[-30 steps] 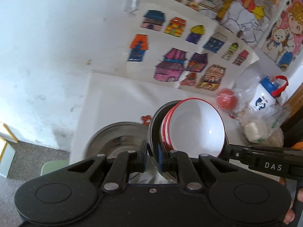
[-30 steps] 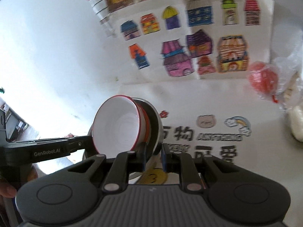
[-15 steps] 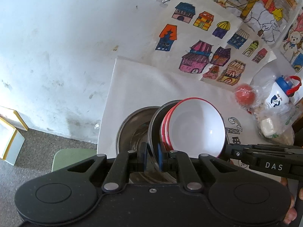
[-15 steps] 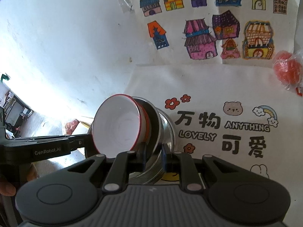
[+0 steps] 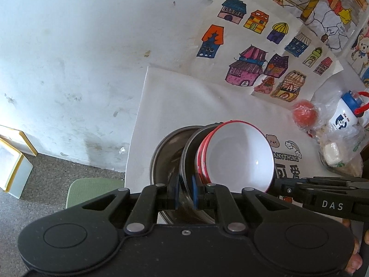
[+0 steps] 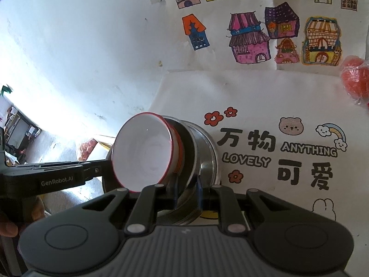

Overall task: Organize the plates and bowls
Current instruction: 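Lift and carry the steel bowl stack with both grippers toward the steel plate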

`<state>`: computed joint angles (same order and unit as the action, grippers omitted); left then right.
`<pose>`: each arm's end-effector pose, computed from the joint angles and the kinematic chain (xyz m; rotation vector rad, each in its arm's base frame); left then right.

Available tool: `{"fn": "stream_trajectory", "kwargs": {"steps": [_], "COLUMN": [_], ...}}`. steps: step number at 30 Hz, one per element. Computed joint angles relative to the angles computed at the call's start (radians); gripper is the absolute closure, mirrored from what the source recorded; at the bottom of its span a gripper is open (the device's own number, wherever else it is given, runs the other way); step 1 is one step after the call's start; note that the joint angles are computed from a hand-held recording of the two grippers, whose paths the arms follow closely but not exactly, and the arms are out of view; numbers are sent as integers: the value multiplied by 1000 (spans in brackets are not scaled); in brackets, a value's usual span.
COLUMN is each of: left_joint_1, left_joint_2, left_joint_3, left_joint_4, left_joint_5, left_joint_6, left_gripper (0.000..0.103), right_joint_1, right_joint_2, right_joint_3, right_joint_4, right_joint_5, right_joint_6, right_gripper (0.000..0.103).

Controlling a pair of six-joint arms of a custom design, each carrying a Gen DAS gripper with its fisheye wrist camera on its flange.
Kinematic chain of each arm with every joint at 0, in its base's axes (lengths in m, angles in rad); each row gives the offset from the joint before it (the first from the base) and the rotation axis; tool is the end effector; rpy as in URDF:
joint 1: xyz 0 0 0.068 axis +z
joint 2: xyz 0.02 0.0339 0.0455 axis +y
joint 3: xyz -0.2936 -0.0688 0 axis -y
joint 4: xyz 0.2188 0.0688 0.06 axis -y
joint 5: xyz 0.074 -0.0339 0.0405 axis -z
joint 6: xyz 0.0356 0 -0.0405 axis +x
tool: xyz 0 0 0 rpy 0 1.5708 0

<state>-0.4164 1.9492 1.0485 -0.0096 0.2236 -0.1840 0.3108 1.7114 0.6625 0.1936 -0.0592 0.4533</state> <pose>0.3426 -0.1601 0.1663 0.3892 2.4965 -0.5267 0.2794 0.0919 0.1618 0.1484 2.4633 0.4117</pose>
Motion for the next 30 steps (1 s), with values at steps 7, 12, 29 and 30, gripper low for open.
{"fn": "stream_trajectory", "kwargs": {"steps": [7, 12, 29, 30], "left_joint_1": [-2, -4, -9, -8], "left_joint_2": [14, 20, 24, 25], "left_joint_3": [6, 11, 20, 21], "left_joint_4": [1, -1, -16, -16], "left_joint_5": [-2, -4, -19, -19], "left_joint_6": [-4, -8, -11, -12], "left_gripper": [92, 92, 92, 92], "right_joint_1": [1, 3, -1, -1], "right_joint_2": [9, 11, 30, 31], "right_joint_3": [3, 8, 27, 28], "right_joint_4": [0, -4, -22, -22], "right_joint_5": [2, 4, -9, -10], "right_joint_6": [2, 3, -2, -3], "right_gripper": [85, 85, 85, 85]}}
